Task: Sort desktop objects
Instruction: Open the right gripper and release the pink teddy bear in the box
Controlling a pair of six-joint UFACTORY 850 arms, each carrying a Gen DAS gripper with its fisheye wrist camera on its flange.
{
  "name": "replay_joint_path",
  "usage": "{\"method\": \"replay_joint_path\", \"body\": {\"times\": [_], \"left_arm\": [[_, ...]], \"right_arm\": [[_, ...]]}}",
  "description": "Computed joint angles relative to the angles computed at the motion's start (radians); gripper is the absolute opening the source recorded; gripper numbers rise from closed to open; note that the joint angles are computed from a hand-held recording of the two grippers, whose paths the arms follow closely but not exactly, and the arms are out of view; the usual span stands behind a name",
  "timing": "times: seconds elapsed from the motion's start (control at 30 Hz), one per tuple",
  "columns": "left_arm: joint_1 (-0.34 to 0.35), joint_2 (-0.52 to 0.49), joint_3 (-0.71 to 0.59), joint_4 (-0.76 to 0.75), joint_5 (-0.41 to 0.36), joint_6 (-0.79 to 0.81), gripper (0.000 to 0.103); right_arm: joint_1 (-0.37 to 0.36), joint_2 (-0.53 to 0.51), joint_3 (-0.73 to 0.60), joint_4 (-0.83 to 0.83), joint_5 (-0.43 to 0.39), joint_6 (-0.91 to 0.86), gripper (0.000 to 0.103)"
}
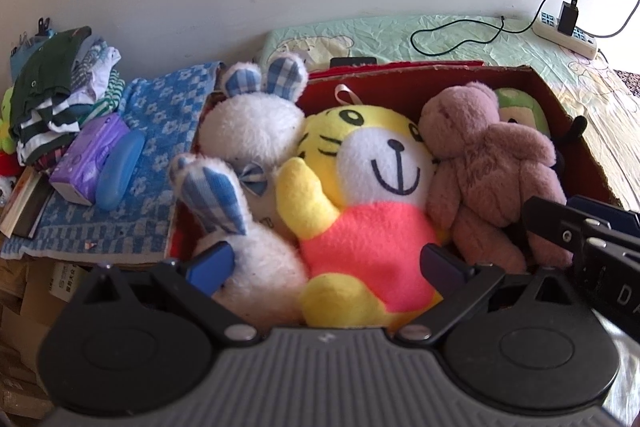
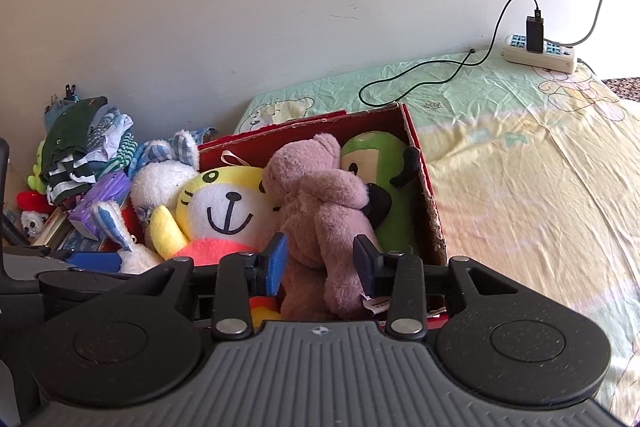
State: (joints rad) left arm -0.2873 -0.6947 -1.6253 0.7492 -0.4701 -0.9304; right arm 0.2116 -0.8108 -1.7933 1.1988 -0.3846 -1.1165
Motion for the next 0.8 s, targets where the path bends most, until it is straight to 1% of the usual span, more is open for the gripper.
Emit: {"method": "replay_joint_path", "body": {"times": [0.13, 0.3, 0.4, 0.53, 0.7, 0.8], "left_arm": [[0.005, -0.003, -0.005, -0.042, 0.006, 0.039, 0.102], [0.0, -0.014, -0.018, -0.026, -0.016, 0.027, 0.102], [-0.006, -0.024, -0.027, -0.009, -0.033, 0.021, 0.102], [-0.011, -0.027, -0.031, 0.006, -0.044, -0.013, 0.102], [-0.023, -0.037, -0.039, 0.06, -0.073, -0.077, 0.102], [-0.02, -0.022, -0.024, 0.054, -0.048, -0.104, 0.102]], "right_arm": [[0.005, 0.003, 0.002, -0.053, 0.018, 0.056, 0.039], [0.006, -0.001, -0.006, -0.109, 0.01, 0.103, 0.039], [-0.002, -0.013, -0.027, -0.154, -0.037, 0.156, 0.04], [-0.018, -0.02, -0.041, -0.118, -0.095, 0.125, 0.041], [-0.031, -0.052, -0.095, -0.171, -0.162, 0.136, 0.04], [-0.045, -0.07, -0.126, -0.165, -0.218, 0.135, 0.04]]}}
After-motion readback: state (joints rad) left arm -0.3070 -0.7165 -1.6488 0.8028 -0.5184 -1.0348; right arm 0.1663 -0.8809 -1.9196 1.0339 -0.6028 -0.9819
